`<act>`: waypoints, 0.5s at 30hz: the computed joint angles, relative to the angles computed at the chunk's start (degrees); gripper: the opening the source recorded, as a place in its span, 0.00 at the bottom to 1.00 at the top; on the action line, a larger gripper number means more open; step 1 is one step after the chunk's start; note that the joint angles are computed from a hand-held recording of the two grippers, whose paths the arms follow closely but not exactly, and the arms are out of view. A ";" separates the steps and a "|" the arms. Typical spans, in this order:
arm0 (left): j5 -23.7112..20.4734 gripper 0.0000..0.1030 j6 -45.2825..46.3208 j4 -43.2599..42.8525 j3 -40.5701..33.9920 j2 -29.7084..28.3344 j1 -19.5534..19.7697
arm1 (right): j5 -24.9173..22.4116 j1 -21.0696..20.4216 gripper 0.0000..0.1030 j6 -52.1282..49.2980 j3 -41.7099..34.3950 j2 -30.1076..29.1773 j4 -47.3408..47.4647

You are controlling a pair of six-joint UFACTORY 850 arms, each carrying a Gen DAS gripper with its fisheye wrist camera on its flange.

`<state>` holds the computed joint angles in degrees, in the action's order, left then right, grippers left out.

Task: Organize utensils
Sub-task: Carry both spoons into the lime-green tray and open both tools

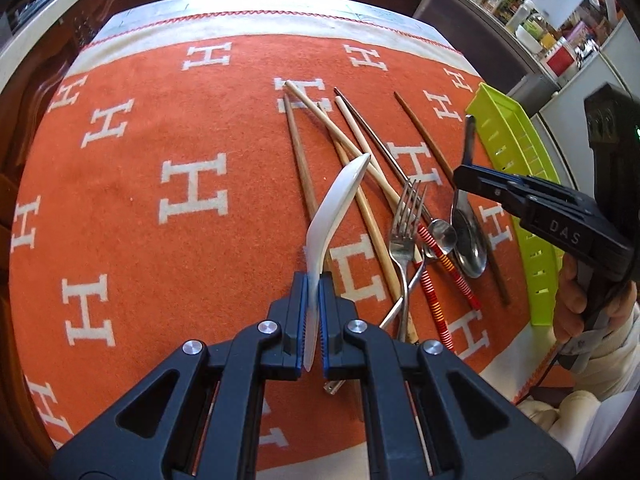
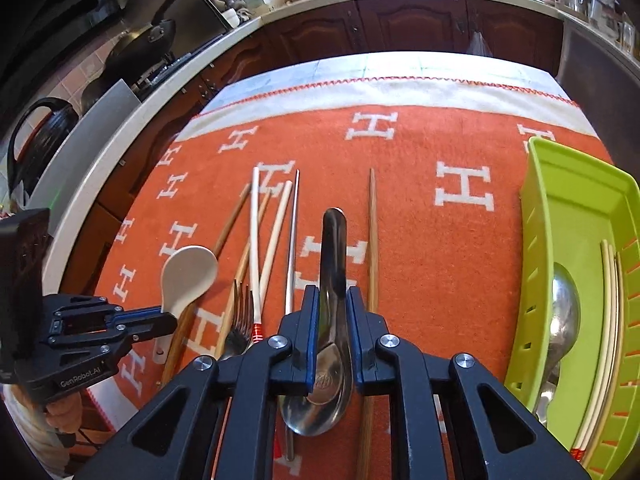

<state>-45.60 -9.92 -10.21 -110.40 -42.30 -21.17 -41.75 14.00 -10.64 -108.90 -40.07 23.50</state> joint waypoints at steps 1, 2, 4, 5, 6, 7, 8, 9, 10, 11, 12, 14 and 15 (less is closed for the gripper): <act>0.19 0.03 -0.27 -0.10 0.32 0.28 0.02 | 0.36 -0.12 0.12 -0.31 0.58 0.46 0.57; 0.30 0.03 -0.23 -0.41 0.51 0.50 0.09 | 0.71 -0.32 0.12 -0.91 1.34 1.03 1.51; 1.15 0.03 -0.99 0.15 1.34 1.34 -0.04 | 1.41 -0.67 0.12 -1.94 3.18 2.43 3.18; 1.50 0.03 -1.46 0.73 1.69 1.76 -0.16 | 2.19 -0.81 0.11 -2.32 4.17 3.19 3.64; 1.78 0.03 -1.60 0.66 2.01 2.17 -0.20 | 3.41 -0.97 0.10 -3.12 5.60 4.25 4.40; 1.97 0.03 -1.35 0.08 2.24 2.53 -0.19 | 3.97 -1.19 0.02 -3.99 6.69 5.07 5.38; 2.14 0.03 -1.41 -0.04 2.38 2.82 -0.28 | 4.09 -1.38 0.01 -4.40 7.45 5.70 5.97; 2.45 0.03 -1.54 0.02 2.62 3.24 -0.48 | 4.43 -1.76 0.01 -5.61 8.56 6.52 8.03; 2.70 0.03 -1.57 0.11 2.73 3.60 -0.71 | 5.22 -1.96 0.01 -6.17 9.79 7.52 8.94; 2.85 0.03 -1.58 0.21 2.76 3.89 -0.91 | 5.91 -2.13 0.01 -6.97 10.86 8.42 9.64; 2.99 0.03 -1.61 0.30 2.76 4.13 -1.13 | 6.68 -2.33 0.01 -8.18 12.10 9.50 10.82; 3.14 0.03 -1.49 0.06 2.46 4.44 -1.60 | 7.56 -2.80 0.01 -9.87 13.94 11.28 12.87; 3.17 0.03 -1.14 -0.58 2.24 4.58 -1.81 | 7.85 -2.96 0.01 -10.02 14.60 12.04 13.17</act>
